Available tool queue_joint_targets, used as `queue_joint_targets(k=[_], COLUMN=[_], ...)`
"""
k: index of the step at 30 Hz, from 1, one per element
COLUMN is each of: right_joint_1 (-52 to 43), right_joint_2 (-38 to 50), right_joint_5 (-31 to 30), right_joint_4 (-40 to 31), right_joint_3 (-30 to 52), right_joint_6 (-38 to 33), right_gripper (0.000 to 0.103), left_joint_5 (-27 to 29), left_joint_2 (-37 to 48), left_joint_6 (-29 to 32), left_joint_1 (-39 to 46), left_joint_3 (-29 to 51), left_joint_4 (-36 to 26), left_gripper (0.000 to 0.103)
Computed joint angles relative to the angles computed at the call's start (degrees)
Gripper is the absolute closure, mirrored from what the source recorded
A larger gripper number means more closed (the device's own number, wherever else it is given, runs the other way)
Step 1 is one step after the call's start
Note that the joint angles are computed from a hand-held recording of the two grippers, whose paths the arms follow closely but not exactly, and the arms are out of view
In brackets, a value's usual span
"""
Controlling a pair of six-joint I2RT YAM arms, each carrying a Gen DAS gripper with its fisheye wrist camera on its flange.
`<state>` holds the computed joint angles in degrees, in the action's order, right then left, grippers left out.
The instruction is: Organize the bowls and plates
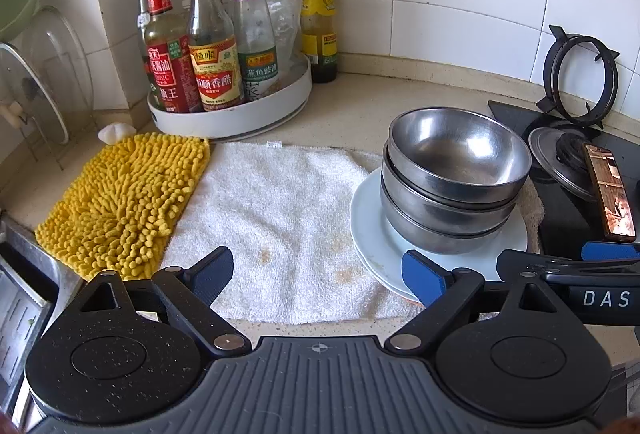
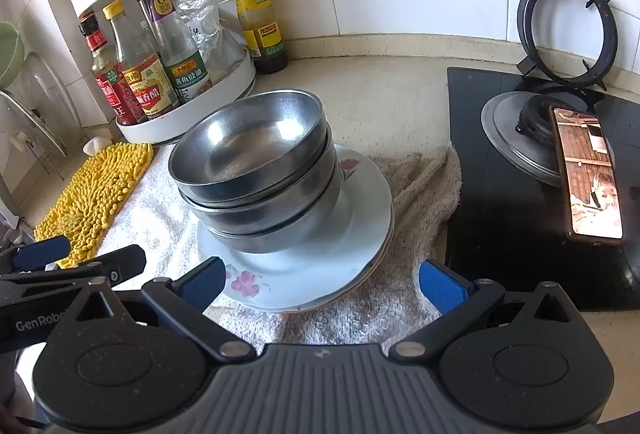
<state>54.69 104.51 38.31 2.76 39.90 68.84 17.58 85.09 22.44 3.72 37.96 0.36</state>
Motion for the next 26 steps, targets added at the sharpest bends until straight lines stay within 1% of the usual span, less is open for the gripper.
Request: queue_joint_targets(k=[2, 10, 14, 16, 18, 22, 24, 26], right_joint_1=[-0.01, 0.38, 0.74, 1.1, 1.42, 1.77, 1.82, 1.82], right_joint_2=[0.01, -0.56, -1.61, -2.11, -2.84, -4.24, -4.39, -4.48], right_joint_5=[-0.22, 0.27, 0.81, 1.29, 1.75, 2.33, 2.46, 2.46], right_joint_4=[0.37, 2.8, 4.45, 5.17, 5.8, 5.87, 5.46, 5.67], right_joint_3=[-0.19, -1.84, -3.37, -4.04, -4.84, -5.64, -5.54, -5.63], right_joint_6=[-0.07, 0.03, 0.13, 0.66, 1.17, 1.39, 1.31, 1.46], right_gripper=[0.0, 0.0, 0.0, 0.0, 0.0, 0.0, 0.0, 0.0], left_joint_5=[-0.21, 1.67, 0.32, 1.03, 2.72, 6.0, 4.84, 4.57], left_joint_2=[0.33, 0.11, -1.14, -1.73, -1.64, 0.06, -0.52, -1.32], left_joint_6=[-0.13, 0.54, -0.19, -0.07, -0.14, 0.16, 0.47, 0.68], left_joint_1=[-0.15, 0.44, 0.11, 0.38, 0.93, 1.7, 0.94, 0.74], left_joint_3=[0.44, -0.15, -1.64, -2.33, -1.81, 0.8, 0.11, -1.09], left_joint_4=[-0.72, 0.17, 2.65, 3.93, 3.18, -0.82, -0.2, 1.73], left_gripper=[0.008, 0.009, 0.0, 0.0, 0.0, 0.0, 0.0, 0.0])
